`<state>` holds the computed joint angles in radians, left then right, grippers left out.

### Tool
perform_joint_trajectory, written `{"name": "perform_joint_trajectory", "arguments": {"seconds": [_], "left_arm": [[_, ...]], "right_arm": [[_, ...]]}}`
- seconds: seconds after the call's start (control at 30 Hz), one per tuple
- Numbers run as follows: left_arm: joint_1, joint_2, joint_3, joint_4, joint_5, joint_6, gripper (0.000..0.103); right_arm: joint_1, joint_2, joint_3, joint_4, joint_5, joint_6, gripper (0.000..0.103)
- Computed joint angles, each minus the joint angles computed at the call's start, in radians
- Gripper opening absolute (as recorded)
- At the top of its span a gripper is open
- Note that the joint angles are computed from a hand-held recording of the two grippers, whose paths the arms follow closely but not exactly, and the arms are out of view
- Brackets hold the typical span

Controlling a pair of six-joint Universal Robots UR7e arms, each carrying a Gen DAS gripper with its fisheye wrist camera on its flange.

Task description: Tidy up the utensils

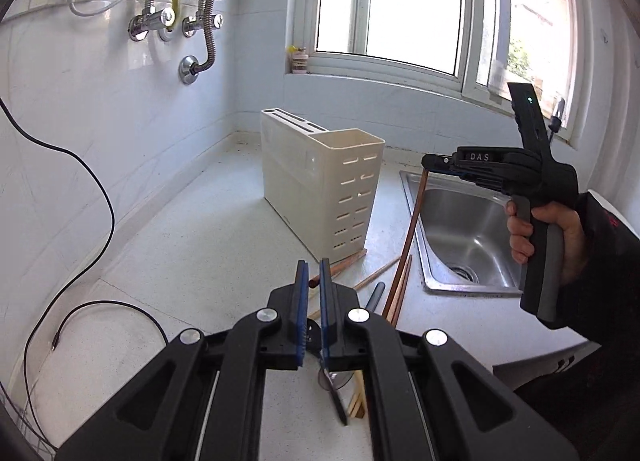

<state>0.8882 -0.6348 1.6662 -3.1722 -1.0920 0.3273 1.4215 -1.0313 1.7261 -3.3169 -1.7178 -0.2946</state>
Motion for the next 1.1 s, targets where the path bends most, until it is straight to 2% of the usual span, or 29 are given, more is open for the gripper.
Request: {"name": "perform_joint_trajectory", "arguments": {"seconds": [0.1, 0.33, 0.47, 0.6, 1.1], "left_arm": [[-0.017, 0.021, -0.015, -0.033, 0.024, -0.030, 0.005], [-0.061, 0.069, -0.069, -0.057, 0.135, -0.076, 0.005], [-0.070, 0.096, -0.120, -0.048, 0.154, -0.075, 0.005], [-0.073, 0.118, -0.165, -0.026, 0.183, -0.116, 0.005], [-0.081, 0.157, -0.238, -0.059, 0.186, -0.190, 0.004]], "right_arm": [[0.006, -0.012, -0.007, 0.005, 0.021, -0.041, 0.008], [0.019, -0.036, -0.002, -0.011, 0.056, -0.146, 0.008], [0.025, -0.053, 0.014, -0.024, 0.087, -0.207, 0.008], [0.023, -0.081, 0.030, -0.014, 0.130, -0.227, 0.007], [0.034, -0.107, 0.045, -0.034, 0.158, -0.269, 0.007]]}}
